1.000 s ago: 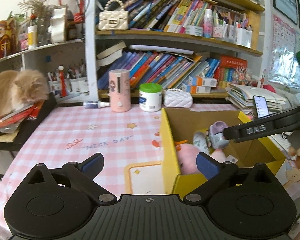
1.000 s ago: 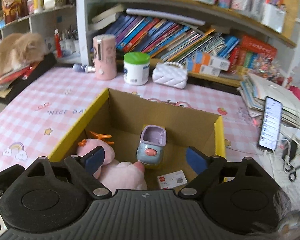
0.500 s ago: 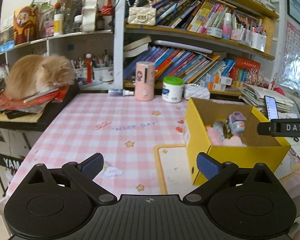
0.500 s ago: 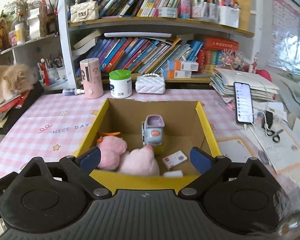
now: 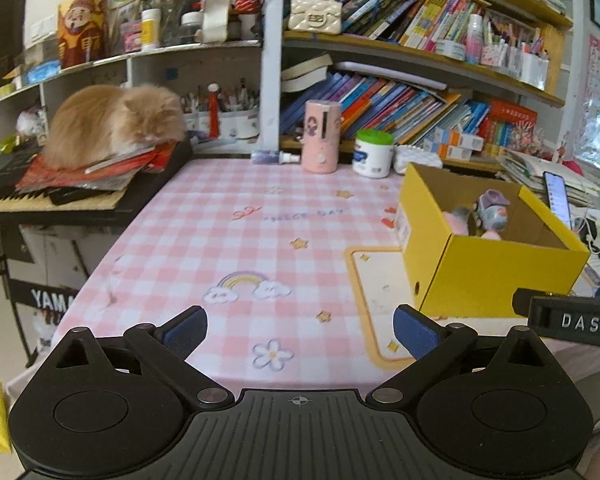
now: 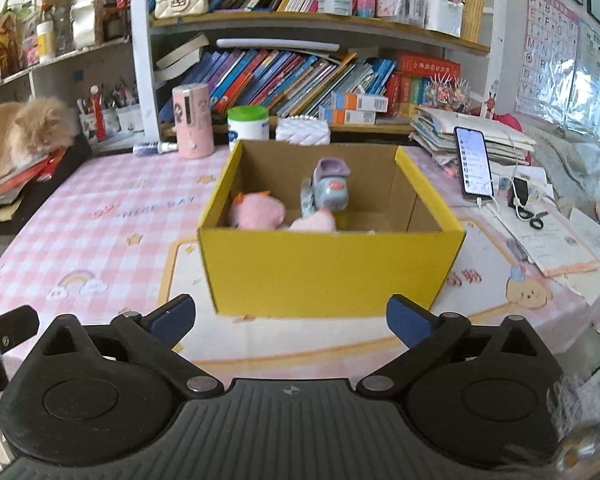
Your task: Organize objects
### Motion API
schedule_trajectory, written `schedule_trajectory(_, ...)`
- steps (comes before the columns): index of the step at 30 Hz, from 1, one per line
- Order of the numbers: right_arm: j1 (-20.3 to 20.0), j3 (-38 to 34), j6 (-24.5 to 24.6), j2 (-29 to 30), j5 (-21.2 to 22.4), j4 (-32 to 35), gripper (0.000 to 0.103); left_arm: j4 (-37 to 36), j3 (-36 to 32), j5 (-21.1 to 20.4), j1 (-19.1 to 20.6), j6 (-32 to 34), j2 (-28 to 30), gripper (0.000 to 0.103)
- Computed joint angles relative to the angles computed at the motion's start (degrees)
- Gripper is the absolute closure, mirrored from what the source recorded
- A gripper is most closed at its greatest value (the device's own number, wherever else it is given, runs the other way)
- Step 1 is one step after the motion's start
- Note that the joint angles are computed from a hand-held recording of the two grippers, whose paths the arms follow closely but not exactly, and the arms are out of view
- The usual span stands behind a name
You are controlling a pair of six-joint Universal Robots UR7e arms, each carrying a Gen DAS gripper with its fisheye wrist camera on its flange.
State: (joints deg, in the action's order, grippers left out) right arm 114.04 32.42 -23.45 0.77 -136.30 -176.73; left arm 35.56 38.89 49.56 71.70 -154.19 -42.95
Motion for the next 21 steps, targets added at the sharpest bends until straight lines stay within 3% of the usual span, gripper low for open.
schedule_trajectory(11, 1.2, 8.0, 1.1, -1.5, -2.9, -3.2, 0.0, -4.1, 9.6, -2.5, -0.1, 1.6, -4.7, 0.002)
schedule_trajectory(21, 1.9, 11.4, 3.7, -2.2, -3.1, -1.4, 0.0, -3.5, 11.2, -4.7, 0.1, 0.6, -5.5, 0.002)
